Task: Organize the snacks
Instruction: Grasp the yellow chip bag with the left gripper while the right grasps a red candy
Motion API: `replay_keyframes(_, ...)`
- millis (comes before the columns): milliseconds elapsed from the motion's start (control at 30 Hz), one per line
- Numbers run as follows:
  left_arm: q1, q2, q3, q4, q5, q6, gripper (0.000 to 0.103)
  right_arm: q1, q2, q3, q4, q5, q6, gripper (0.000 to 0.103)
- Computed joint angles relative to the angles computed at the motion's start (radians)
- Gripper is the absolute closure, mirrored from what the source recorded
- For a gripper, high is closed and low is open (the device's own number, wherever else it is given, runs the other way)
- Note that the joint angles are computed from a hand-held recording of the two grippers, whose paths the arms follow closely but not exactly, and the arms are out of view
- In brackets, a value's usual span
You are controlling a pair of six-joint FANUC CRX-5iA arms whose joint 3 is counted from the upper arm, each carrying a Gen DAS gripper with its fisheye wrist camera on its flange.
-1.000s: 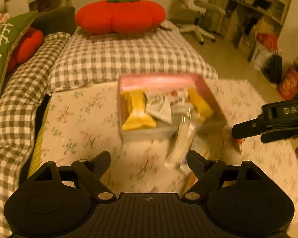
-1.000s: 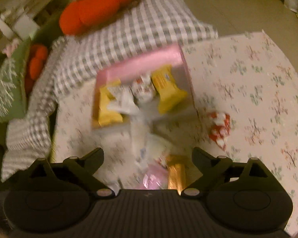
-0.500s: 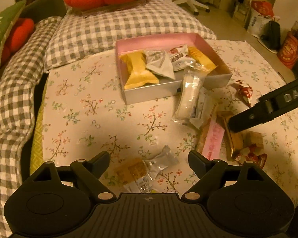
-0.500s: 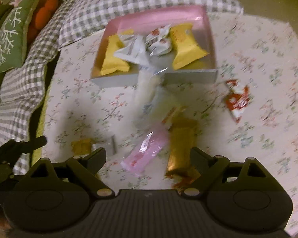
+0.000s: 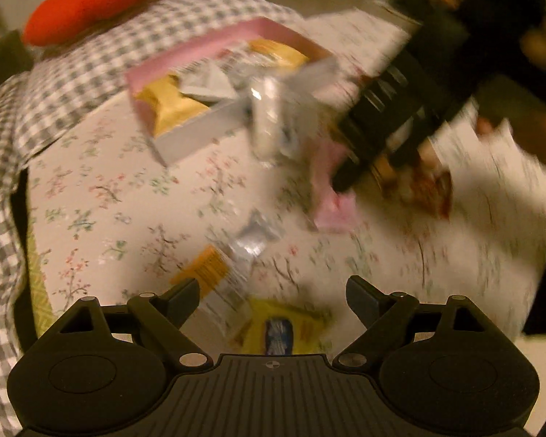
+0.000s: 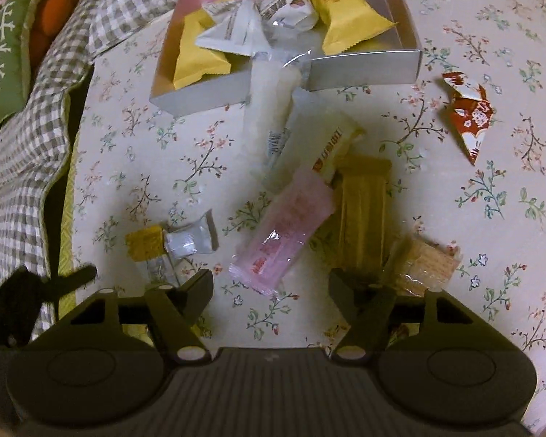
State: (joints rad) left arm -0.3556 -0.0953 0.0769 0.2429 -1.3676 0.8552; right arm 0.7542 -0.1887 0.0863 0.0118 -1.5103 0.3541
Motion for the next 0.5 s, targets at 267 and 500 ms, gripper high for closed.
replay_keyframes(267,-0.053,-0.006,-0.016,-0.103,-0.048,-0.123,0.018,0.011,0.029,0.018,-0.007,-0.028,-0.012,0.034)
replay_keyframes(500,-0.058,0.031,0.004,-0.147,-0.088,-0.065,0.054,-0.003,0.043,0.021,-0.009,-0.033,-0.024,0.034)
